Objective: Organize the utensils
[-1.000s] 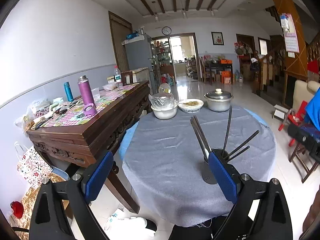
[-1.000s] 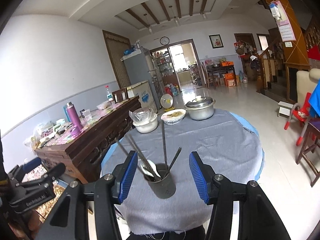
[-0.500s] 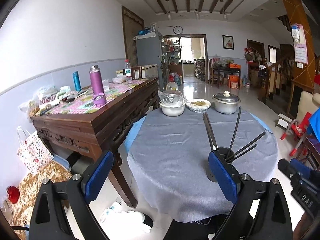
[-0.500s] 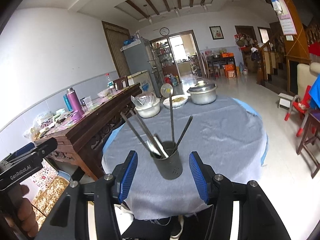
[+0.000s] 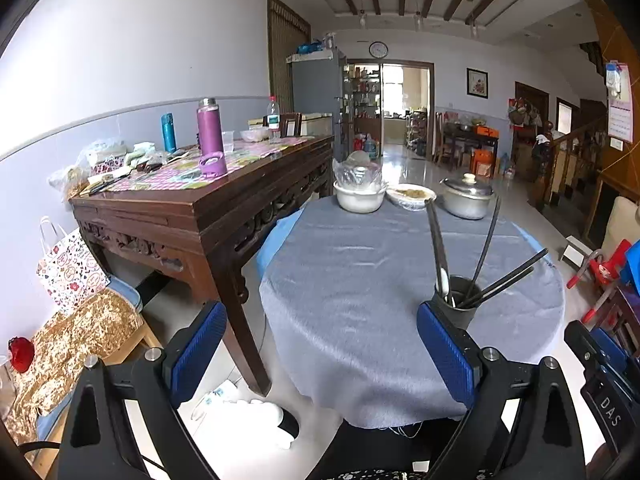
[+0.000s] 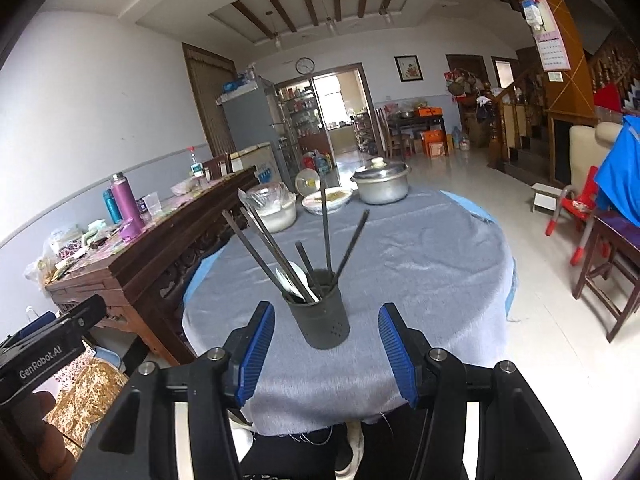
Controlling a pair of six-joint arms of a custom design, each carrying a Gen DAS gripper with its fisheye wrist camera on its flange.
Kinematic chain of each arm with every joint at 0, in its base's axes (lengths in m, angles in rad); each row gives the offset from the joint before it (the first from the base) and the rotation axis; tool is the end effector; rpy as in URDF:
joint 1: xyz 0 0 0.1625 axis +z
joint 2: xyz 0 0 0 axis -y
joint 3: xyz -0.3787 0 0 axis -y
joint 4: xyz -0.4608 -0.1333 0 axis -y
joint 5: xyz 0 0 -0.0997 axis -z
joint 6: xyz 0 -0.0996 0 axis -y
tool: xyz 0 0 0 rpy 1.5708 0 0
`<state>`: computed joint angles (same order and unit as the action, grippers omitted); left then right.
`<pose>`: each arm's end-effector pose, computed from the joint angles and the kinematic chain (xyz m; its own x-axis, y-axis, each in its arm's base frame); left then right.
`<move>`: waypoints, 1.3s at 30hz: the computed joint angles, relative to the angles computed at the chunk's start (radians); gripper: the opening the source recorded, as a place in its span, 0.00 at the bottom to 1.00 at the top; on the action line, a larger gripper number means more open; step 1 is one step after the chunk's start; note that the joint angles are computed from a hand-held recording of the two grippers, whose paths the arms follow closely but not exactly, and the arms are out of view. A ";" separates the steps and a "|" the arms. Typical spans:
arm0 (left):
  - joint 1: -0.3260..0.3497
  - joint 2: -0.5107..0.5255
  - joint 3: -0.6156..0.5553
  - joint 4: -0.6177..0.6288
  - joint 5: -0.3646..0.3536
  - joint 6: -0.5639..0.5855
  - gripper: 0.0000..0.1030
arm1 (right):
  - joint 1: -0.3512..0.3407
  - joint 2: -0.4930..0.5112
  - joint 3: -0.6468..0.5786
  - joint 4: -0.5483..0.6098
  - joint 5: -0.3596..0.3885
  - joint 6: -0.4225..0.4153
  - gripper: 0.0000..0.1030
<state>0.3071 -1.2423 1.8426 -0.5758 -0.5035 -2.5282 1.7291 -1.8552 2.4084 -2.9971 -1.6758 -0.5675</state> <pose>-0.3641 -0.3468 0.1622 -0.5498 -0.5883 -0.5930 0.4156 0.4232 -0.8051 0.1884 -0.4011 0.2966 -0.7844 -0.4063 0.4687 -0.6201 0.4933 -0.6100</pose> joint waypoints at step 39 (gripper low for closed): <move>-0.008 -0.001 0.010 -0.007 -0.001 0.011 0.93 | 0.005 -0.009 0.005 0.019 -0.005 0.004 0.57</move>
<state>0.2989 -1.2429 1.8527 -0.5832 -0.5045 -2.5175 1.7340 -1.8645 2.4129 -2.9784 -1.6806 -0.5637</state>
